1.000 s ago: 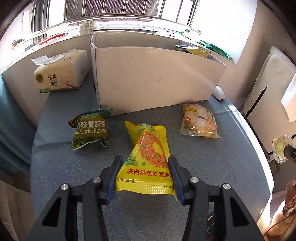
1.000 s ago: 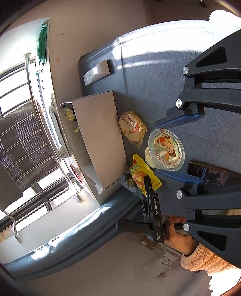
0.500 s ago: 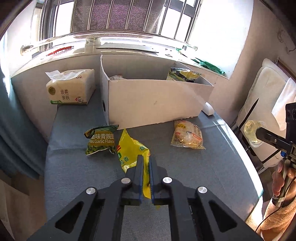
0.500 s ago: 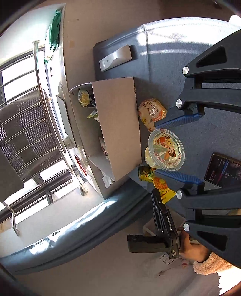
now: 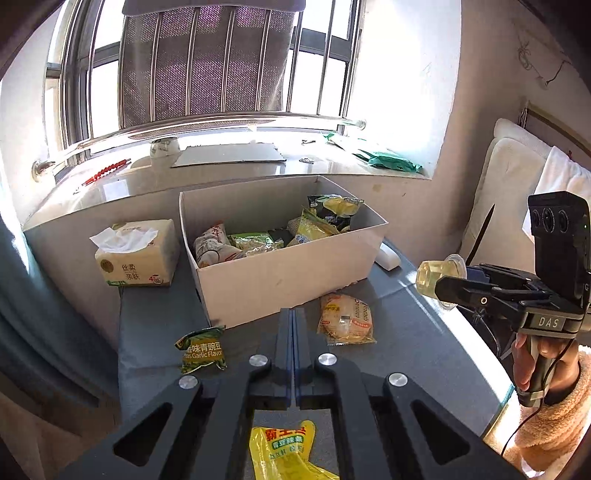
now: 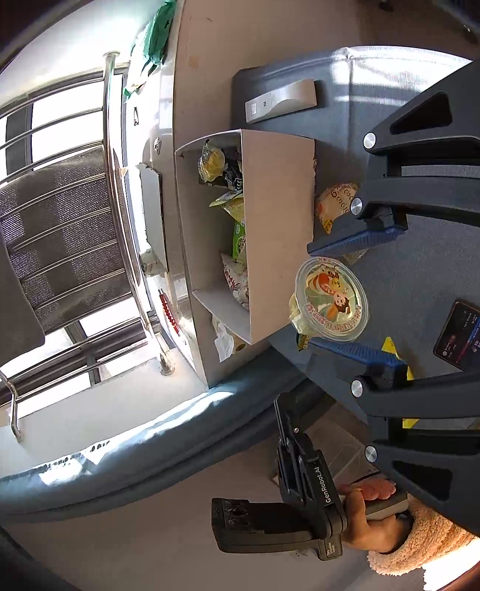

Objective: Organize snacks
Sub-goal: 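Lift the yellow noodle bag with the left gripper, holding the jelly cup in right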

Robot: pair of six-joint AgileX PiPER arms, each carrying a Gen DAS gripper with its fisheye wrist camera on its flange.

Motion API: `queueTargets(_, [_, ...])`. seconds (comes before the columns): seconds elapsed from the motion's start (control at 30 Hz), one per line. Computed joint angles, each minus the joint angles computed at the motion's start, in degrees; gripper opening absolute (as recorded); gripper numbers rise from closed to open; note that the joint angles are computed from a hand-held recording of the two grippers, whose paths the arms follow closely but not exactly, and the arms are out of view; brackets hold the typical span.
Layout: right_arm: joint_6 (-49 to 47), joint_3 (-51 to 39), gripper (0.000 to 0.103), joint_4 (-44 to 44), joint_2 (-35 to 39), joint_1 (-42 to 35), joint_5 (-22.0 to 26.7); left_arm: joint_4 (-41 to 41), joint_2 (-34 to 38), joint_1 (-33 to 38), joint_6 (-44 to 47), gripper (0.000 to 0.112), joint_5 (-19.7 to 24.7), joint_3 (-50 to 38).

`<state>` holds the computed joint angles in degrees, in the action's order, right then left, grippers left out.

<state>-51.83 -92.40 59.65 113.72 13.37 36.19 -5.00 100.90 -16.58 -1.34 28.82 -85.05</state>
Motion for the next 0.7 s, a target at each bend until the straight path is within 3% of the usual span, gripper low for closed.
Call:
queueTargets(0.1, [-1.5, 1.2, 0.049, 1.8, -0.4, 0.1, 0.2, 3.8, -0.1, -0.7, -4.1, 0.003, 1.5, 0.8])
queueTargets(0.13, [-2.4, 2.0, 0.049, 2.3, -0.7, 0.3, 0.0, 5.4, -0.2, -0.9, -5.9, 0.015, 2.0, 1.4])
queueTargets(0.17, [-2.6, 2.9, 0.049, 2.3, -1.2, 0.4, -0.5, 6.6, -0.2, -1.1, -7.8, 0.04, 2.7, 2.3])
queueTargets(0.2, [-2.8, 3.8, 0.049, 2.1, -1.7, 0.5, -0.8, 8.1, -1.0, -1.3, -10.6, 0.057, 1.7, 4.7])
queueTargets(0.23, [-4.1, 4.9, 0.049, 3.0, -2.3, 0.5, -1.0, 8.7, -2.1, -1.3, -12.2, 0.087, -0.1, 7.5])
queueTargets(0.27, [-5.5, 6.4, 0.049, 4.0, -3.1, 0.3, -1.2, 8.9, -3.1, -1.3, -13.4, 0.101, -1.2, 9.9])
queueTargets(0.4, [-9.1, 12.0, 0.049, 6.6, -5.8, -0.1, -2.3, 7.2, -6.7, -1.5, -19.0, 0.103, -5.0, 21.2])
queueTargets(0.53, [-14.1, 17.8, 0.049, 12.4, -7.9, -1.4, -2.1, 7.8, -5.8, -2.8, -26.5, 0.103, -8.0, 29.5])
queueTargets(0.7, [-16.3, 22.4, 0.049, 15.3, -9.0, -2.6, -2.0, 20.8, -3.2, -6.3, -42.8, 0.103, -10.4, 32.6])
